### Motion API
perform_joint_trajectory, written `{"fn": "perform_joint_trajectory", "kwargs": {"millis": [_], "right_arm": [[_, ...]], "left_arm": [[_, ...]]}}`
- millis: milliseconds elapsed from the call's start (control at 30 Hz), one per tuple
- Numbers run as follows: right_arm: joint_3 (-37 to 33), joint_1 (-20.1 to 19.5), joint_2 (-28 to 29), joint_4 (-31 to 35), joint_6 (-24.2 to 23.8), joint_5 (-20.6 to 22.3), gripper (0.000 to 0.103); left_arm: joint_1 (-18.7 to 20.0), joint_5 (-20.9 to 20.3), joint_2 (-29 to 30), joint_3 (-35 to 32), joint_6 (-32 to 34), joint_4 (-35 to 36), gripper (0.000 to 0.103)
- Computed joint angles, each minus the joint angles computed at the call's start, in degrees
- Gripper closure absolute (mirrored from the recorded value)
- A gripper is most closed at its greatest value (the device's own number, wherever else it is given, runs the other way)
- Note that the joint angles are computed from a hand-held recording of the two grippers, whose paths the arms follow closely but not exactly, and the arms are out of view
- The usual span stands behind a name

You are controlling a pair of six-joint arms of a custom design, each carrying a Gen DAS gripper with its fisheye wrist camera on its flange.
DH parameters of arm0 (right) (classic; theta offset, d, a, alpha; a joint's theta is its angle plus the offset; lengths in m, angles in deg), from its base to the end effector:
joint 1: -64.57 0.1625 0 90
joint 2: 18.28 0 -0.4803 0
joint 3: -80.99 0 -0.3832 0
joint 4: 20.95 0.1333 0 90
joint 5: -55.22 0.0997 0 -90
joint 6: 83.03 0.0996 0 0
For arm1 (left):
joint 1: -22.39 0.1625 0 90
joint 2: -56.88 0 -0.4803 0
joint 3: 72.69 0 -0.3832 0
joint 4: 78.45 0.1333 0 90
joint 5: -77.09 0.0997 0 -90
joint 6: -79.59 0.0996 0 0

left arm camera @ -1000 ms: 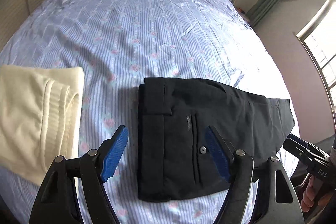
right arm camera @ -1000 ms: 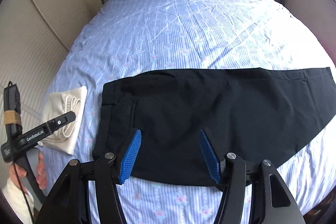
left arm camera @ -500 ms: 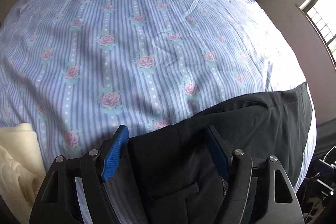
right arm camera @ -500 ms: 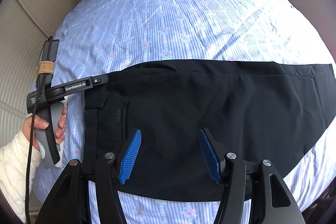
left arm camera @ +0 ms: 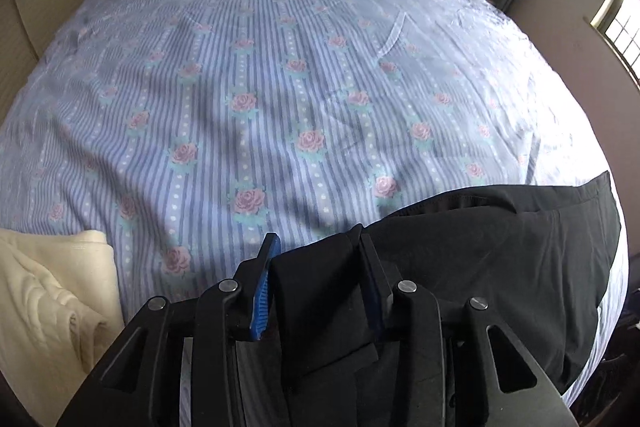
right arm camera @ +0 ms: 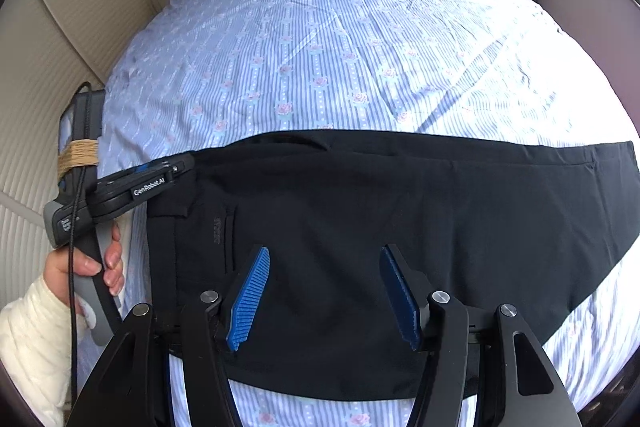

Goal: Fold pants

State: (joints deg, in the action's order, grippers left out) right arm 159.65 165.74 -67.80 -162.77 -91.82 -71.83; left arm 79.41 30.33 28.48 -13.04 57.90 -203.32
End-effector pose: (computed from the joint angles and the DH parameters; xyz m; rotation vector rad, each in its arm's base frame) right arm 0.2209 -0.7404 0.3063 0.2634 -2.4500 0.5100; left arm -0.2959 -0.8262 0.1260 0.2104 2.4410 -0.5146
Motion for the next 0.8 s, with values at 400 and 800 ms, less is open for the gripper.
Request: {"fn": "perform_joint_trajectory", "kwargs": {"millis": [400,800], "right_arm": [[2.43,-0.82,-6.34,-4.22,-1.8,-1.52,0.044],[3.96,-3.67,-20.79,-10.83,-4.41,-0.1,0.044]], "left_arm": [[-8.1,4.36,-2.97,-0.22,7.98,-2.88,0.034],[-17.81,-9.48,12.17,-27.67,21.85,2.96,0.033]]}}
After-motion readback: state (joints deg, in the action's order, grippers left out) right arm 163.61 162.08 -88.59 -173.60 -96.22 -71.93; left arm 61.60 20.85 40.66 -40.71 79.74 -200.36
